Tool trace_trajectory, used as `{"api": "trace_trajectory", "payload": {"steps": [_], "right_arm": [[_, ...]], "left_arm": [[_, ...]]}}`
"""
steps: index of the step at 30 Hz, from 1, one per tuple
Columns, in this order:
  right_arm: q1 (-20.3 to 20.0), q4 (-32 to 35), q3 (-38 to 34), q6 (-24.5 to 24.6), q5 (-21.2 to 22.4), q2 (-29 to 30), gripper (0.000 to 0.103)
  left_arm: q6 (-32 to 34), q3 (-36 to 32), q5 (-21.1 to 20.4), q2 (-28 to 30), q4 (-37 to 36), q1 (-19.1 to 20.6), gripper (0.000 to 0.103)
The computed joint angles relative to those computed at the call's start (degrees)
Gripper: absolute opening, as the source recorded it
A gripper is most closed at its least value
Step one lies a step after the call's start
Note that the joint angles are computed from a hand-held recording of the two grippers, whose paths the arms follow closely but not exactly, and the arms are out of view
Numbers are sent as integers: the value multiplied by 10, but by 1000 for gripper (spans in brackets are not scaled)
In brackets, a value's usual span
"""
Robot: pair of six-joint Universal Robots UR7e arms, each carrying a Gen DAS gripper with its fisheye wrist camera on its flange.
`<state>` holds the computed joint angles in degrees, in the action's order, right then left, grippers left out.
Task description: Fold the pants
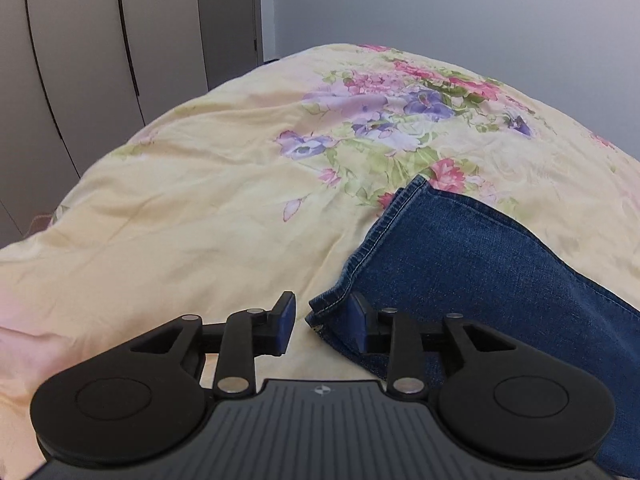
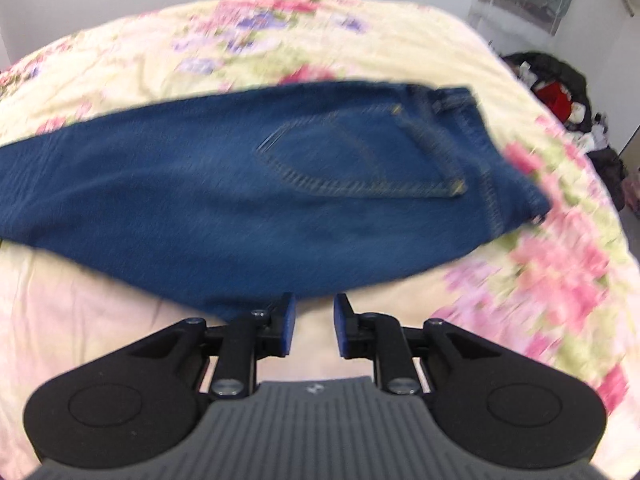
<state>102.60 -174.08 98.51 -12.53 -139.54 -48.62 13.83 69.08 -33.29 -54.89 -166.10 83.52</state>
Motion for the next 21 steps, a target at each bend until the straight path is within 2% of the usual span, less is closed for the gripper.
{"api": "trace_trajectory", "payload": {"steps": [2, 5, 7, 9, 12, 14, 17, 19, 21], "right_arm": [[-12, -26, -23, -24, -5, 2, 15], [-39, -55, -80, -46, 7, 18, 14], [-58, -53, -140, -60, 23, 40, 9], [-73, -53, -201, -87, 27, 69, 9], [-94, -14, -293, -85, 33, 109, 10], [-111, 14, -338, -70, 57, 130, 9], [-127, 37, -406, -76, 79, 168, 9], [-135, 61, -453, -72, 78, 194, 8], [-141, 92, -497, -60, 68, 219, 1]], "left_arm": [[17, 4, -6, 1, -17, -6, 37], [-4, 2, -21, 5, 2, -11, 37], [-1, -6, -17, 18, 2, -14, 37], [10, -19, -16, 32, 3, -15, 37], [0, -49, -7, 55, 27, -11, 37], [-33, -68, 7, 68, 62, -5, 37], [-34, -80, 13, 82, 53, 0, 37], [-32, -87, 17, 88, 53, 2, 37], [-27, -88, 19, 91, 53, 3, 38]]}}
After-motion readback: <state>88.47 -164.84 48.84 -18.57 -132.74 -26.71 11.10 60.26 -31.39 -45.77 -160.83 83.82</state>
